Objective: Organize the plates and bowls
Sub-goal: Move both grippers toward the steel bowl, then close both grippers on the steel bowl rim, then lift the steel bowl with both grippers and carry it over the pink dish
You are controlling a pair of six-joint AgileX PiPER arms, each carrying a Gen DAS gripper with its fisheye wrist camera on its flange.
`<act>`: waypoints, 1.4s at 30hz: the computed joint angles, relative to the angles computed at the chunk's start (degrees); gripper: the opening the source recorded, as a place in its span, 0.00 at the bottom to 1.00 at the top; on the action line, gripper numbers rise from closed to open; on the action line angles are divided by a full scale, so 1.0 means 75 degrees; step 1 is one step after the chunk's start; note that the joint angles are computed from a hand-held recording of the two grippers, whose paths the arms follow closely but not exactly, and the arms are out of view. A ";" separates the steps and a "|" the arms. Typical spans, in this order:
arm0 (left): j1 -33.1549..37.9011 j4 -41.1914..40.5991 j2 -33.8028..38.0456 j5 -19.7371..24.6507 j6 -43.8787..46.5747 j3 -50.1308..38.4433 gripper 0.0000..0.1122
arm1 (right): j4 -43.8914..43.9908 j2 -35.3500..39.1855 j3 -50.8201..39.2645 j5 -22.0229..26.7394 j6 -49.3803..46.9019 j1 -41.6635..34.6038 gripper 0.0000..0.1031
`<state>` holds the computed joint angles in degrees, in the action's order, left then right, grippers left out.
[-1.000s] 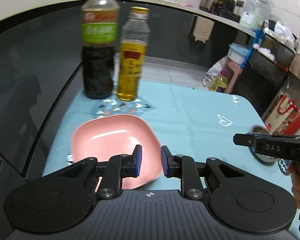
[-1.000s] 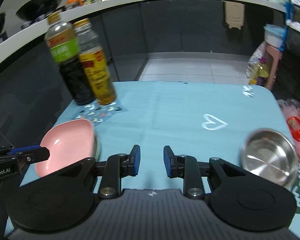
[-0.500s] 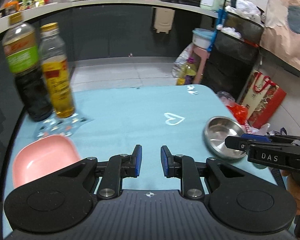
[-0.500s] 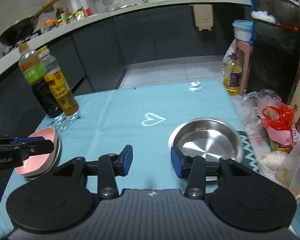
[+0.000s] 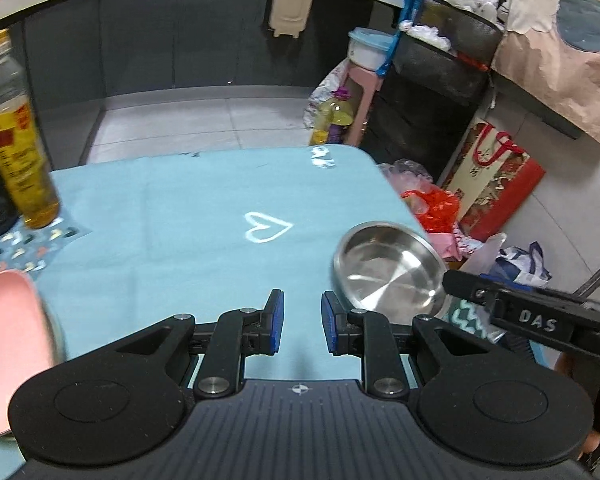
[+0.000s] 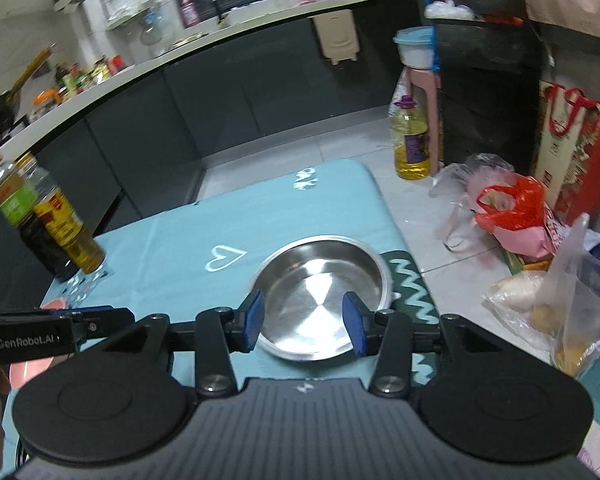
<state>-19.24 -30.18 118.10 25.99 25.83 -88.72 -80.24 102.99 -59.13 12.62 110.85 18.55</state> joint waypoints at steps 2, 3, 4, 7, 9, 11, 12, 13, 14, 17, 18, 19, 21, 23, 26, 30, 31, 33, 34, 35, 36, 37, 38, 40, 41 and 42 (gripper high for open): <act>-0.0182 0.0214 0.0280 0.0206 -0.0293 -0.0461 0.17 | 0.0095 0.0067 -0.0033 0.0065 0.0087 -0.0078 0.38; -0.0244 0.0285 0.0415 0.0339 -0.0370 -0.0687 0.17 | 0.0185 0.0119 -0.0063 0.0101 0.0094 -0.0110 0.38; -0.0317 0.0390 0.0544 0.0441 -0.0483 -0.0896 0.17 | 0.0237 0.0169 -0.0087 0.0147 0.0149 -0.0132 0.38; -0.0551 0.1014 0.1040 0.0811 -0.1150 -0.1656 0.18 | 0.0277 0.0268 -0.0100 0.0181 0.0359 -0.0209 0.38; -0.0670 0.1453 0.1350 0.1055 -0.1643 -0.2101 0.18 | 0.0429 0.0298 -0.0094 0.0128 0.0273 -0.0272 0.38; -0.0743 0.1730 0.1681 0.1274 -0.2056 -0.2538 0.18 | 0.0535 0.0334 -0.0102 0.0097 0.0272 -0.0316 0.38; -0.0741 0.1744 0.1790 0.1346 -0.2120 -0.2667 0.18 | 0.0650 0.0357 -0.0114 0.0095 0.0206 -0.0331 0.38; -0.0754 0.1756 0.1908 0.1437 -0.2197 -0.2826 0.18 | 0.0730 0.0374 -0.0122 0.0076 0.0151 -0.0358 0.38; -0.0754 0.1689 0.2009 0.1494 -0.2200 -0.2942 0.18 | 0.0798 0.0403 -0.0135 0.0045 0.0104 -0.0386 0.38; -0.0779 0.1607 0.2227 0.1584 -0.2187 -0.3213 0.18 | 0.1297 0.0503 -0.0222 -0.0044 -0.0310 -0.0457 0.38; -0.0812 0.1707 0.2317 0.1642 -0.2267 -0.3335 0.18 | 0.1420 0.0529 -0.0235 -0.0084 -0.0402 -0.0483 0.37; -0.0858 0.1875 0.2391 0.1675 -0.2408 -0.3450 0.18 | 0.1672 0.0563 -0.0287 -0.0129 -0.0650 -0.0531 0.37; -0.0948 0.2197 0.2375 0.1434 -0.2577 -0.3381 0.19 | 0.2020 0.0644 -0.0352 -0.0192 -0.0950 -0.0571 0.36; -0.0973 0.2435 0.2469 0.1543 -0.2771 -0.3585 0.19 | 0.2452 0.0727 -0.0415 -0.0256 -0.1343 -0.0611 0.35; -0.0974 0.2571 0.2666 0.1803 -0.2882 -0.3937 0.19 | 0.3271 0.0875 -0.0559 -0.0298 -0.2231 -0.0614 0.22; -0.0885 0.2385 0.3085 0.2475 -0.2746 -0.4542 0.18 | 0.3474 0.1004 -0.0675 -0.0163 -0.2478 -0.0546 0.13; -0.0861 0.2258 0.3051 0.2402 -0.2670 -0.4426 0.18 | 0.3458 0.0982 -0.0660 -0.0154 -0.2455 -0.0530 0.12; -0.0879 0.2265 0.2799 0.2066 -0.2521 -0.3946 0.18 | 0.3342 0.0953 -0.0642 -0.0076 -0.2359 -0.0488 0.12; -0.0894 0.2231 0.2575 0.1750 -0.2357 -0.3549 0.18 | 0.3344 0.0962 -0.0663 -0.0008 -0.2358 -0.0446 0.12; -0.0901 0.2189 0.2376 0.1488 -0.2214 -0.3209 0.18 | 0.3352 0.0923 -0.0634 0.0025 -0.2346 -0.0421 0.12; -0.0898 0.2121 0.2169 0.1270 -0.2057 -0.2897 0.18 | 0.3270 0.0845 -0.0560 -0.0020 -0.2226 -0.0422 0.12; -0.0875 0.1996 0.1987 0.1114 -0.1895 -0.2647 0.18 | 0.3182 0.0795 -0.0529 -0.0046 -0.2119 -0.0414 0.12; -0.0828 0.1846 0.1829 0.1019 -0.1743 -0.2455 0.18 | 0.3003 0.0667 -0.0436 -0.0072 -0.1934 -0.0395 0.12; -0.0754 0.1602 0.1533 0.0838 -0.1481 -0.2083 0.18 | 0.2559 0.0544 -0.0381 -0.0068 -0.1511 -0.0318 0.12; -0.0711 0.1468 0.1367 0.0722 -0.1312 -0.1861 0.18 | 0.2333 0.0412 -0.0301 -0.0046 -0.1315 -0.0251 0.12; -0.0683 0.1372 0.1222 0.0600 -0.1187 -0.1655 0.18 | 0.2271 0.0331 -0.0274 -0.0028 -0.1270 -0.0199 0.12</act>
<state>-24.36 -19.89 127.26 30.49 16.93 -101.13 -63.21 105.48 -61.19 12.41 101.32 17.06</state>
